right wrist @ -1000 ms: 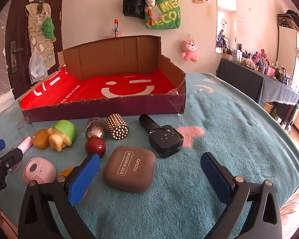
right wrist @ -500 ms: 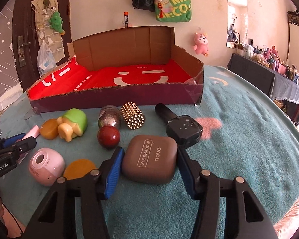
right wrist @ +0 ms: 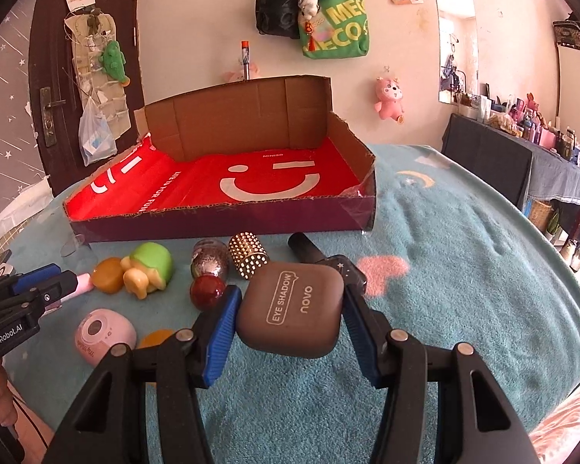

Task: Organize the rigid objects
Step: 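Carry the nail polish and eyeshadow case into the red-lined cardboard box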

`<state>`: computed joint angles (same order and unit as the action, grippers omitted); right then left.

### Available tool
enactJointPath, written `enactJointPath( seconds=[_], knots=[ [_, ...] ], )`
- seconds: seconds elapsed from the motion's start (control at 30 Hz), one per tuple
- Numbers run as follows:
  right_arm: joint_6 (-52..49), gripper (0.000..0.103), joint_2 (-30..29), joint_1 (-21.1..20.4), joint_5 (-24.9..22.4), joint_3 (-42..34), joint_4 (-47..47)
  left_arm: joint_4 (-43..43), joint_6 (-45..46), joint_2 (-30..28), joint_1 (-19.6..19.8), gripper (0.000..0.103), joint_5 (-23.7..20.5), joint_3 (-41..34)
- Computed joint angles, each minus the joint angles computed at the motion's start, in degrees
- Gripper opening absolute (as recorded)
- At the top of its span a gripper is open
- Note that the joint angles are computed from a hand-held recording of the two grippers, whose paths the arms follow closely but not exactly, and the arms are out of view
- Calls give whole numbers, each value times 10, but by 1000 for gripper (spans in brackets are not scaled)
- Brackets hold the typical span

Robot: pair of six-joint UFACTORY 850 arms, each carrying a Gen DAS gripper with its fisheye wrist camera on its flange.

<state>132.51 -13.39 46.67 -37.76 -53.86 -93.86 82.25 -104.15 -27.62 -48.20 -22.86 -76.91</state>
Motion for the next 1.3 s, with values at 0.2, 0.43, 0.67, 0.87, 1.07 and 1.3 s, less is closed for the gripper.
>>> enactJointPath(
  seconds=[0.2,0.43,0.67,0.87,1.07,1.3],
  knots=[
    [-2,57,2,-1,-1,0,-11,11,-10,4,-2,34,-8,0],
    [-24,57,7,-10,-3,-21,-43,59,-45,9,4,34,-7,-15],
    [-84,57,-2,-48,35,-70,-61,69,-26,-20,20,34,-16,-75],
    [-279,57,-47,-102,107,-156,67,-69,154,-74,43,34,6,-175],
    [-639,57,-114,-144,141,-254,378,-332,449,-145,62,34,-24,-293],
    [-908,57,-174,-167,88,-342,625,-460,619,-227,69,34,-109,-416]
  ],
)
